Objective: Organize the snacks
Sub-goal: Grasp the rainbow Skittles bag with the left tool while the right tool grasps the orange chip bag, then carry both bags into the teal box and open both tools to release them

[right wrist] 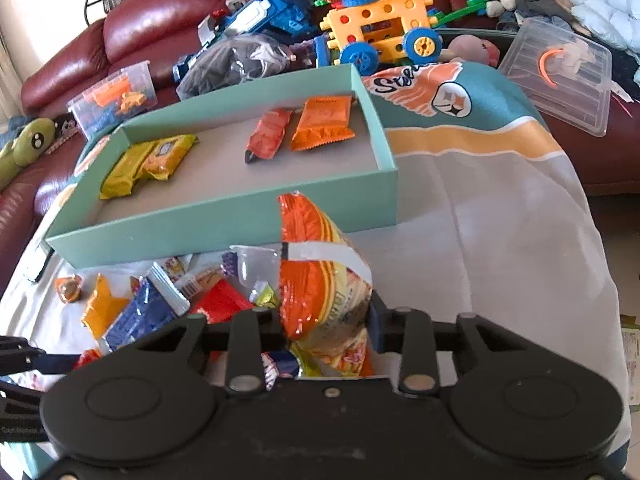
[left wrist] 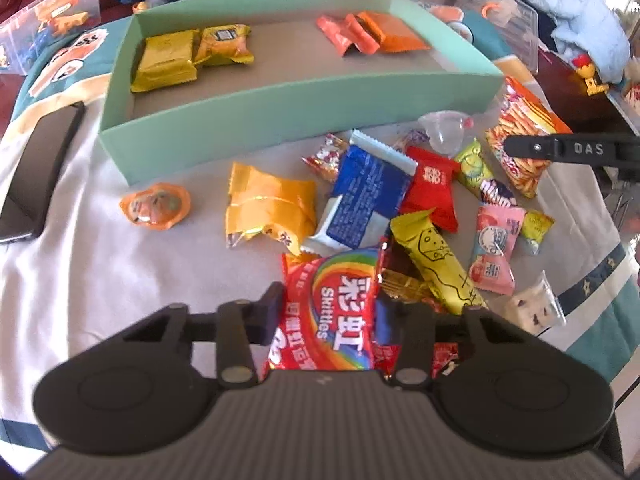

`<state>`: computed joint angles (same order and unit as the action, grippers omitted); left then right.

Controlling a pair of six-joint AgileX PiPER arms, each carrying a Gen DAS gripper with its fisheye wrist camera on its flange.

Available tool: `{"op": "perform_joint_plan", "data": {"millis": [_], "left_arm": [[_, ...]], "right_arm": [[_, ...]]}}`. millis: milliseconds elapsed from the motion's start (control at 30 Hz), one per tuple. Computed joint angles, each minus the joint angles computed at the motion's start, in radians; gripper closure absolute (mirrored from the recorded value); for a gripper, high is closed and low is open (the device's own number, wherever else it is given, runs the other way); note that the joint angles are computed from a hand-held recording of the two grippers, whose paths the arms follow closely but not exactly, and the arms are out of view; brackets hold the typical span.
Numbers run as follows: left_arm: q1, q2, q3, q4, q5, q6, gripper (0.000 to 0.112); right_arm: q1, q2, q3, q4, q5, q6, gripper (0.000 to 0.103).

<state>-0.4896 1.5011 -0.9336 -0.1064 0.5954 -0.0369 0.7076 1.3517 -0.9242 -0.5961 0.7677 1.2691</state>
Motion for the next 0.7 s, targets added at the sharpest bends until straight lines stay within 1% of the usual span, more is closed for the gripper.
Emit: {"op": "perform_joint_plan", "data": {"millis": [100, 233, 400, 467, 600, 700], "left_arm": [[0.019, -0.019, 0.008, -0.003, 0.01, 0.003, 0.073], [0.08, -0.071, 0.02, -0.096, 0.037, 0.075, 0.075], [0.164, -0.137, -0.003, -0.166, 0.073, 0.143, 0.075], [0.2, -0.145, -0.031, -0.18, 0.08, 0.166, 0.075], [0.253, -0.102, -0.124, -0.165, 0.079, 0.167, 0.075], [0.271, -0.025, -0.229, -0.145, 0.078, 0.159, 0.075]], "right_arm": [[0.012, -0.029, 0.002, -0.009, 0.016, 0.021, 0.07], [0.027, -0.075, 0.001, -0.013, 0.034, 0.043, 0.071], [0.051, -0.118, -0.02, 0.001, 0.055, 0.04, 0.07], [0.061, -0.122, -0.034, -0.002, 0.065, 0.038, 0.07], [0.049, -0.109, -0.084, 0.015, 0.061, 0.003, 0.07], [0.013, -0.074, -0.136, 0.027, 0.051, -0.052, 0.07]]}}
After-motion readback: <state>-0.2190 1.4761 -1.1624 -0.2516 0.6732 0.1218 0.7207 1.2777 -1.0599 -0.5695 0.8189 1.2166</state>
